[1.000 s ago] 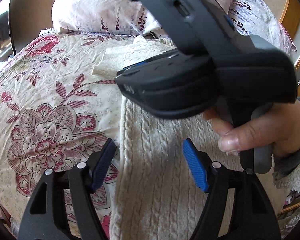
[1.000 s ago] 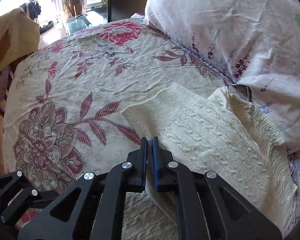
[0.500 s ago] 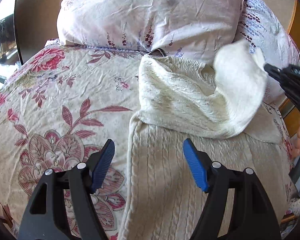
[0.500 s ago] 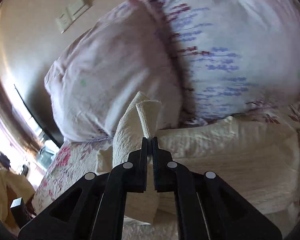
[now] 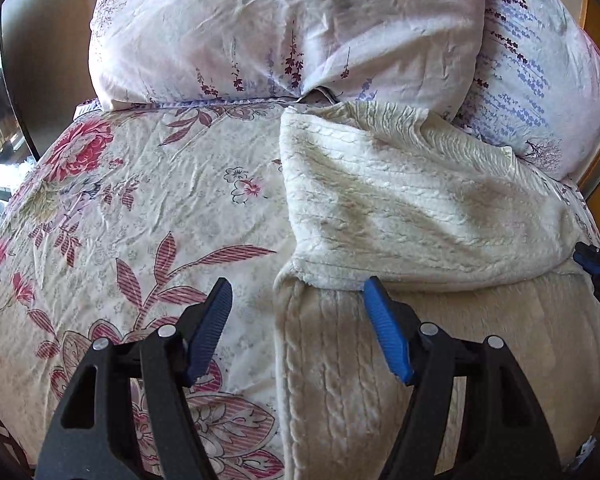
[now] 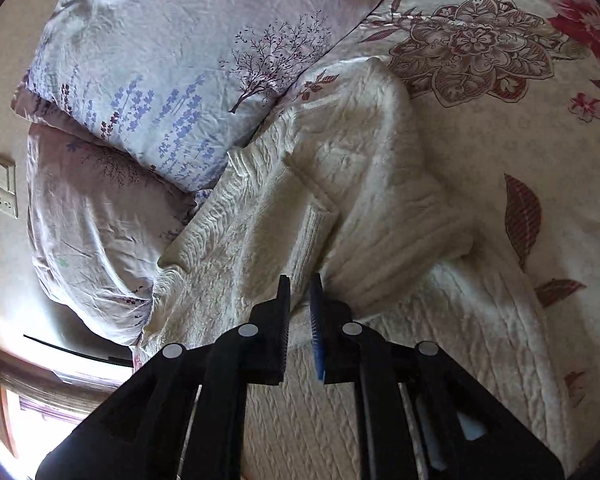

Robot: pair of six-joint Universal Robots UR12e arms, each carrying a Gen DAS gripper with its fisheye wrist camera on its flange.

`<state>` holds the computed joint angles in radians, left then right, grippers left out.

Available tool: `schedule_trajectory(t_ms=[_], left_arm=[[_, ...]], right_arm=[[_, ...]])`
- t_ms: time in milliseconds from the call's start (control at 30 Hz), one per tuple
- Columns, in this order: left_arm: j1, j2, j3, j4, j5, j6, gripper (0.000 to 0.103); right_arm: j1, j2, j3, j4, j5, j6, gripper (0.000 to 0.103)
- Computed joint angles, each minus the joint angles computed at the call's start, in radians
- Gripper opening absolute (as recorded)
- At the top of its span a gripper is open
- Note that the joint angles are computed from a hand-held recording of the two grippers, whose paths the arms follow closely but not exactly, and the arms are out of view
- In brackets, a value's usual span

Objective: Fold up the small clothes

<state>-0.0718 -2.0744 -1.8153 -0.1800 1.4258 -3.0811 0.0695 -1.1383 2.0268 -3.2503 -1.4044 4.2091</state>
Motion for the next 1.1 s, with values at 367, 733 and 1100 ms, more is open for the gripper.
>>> schedule_trajectory(t_ms=[367,733,1100], left_arm=[[-0.006,-0.016,0.028,-0.031,0.025,0.055,0.064],[-0.014,-0.016,0.024,-0.018,0.041,0.286,0.058],[-0.022,-0.051,0.070,0.000,0.141,0.120,0.036]], right_arm=[[-0.002,0.024,-0.079,0.125,-0.048,-0.056,0.007],[-0.006,0.006,-0.088,0.049,-0.074,-0.090,0.007],[0.008,-0.023,-0.049,0.061,-0.129,-0.044,0.006]])
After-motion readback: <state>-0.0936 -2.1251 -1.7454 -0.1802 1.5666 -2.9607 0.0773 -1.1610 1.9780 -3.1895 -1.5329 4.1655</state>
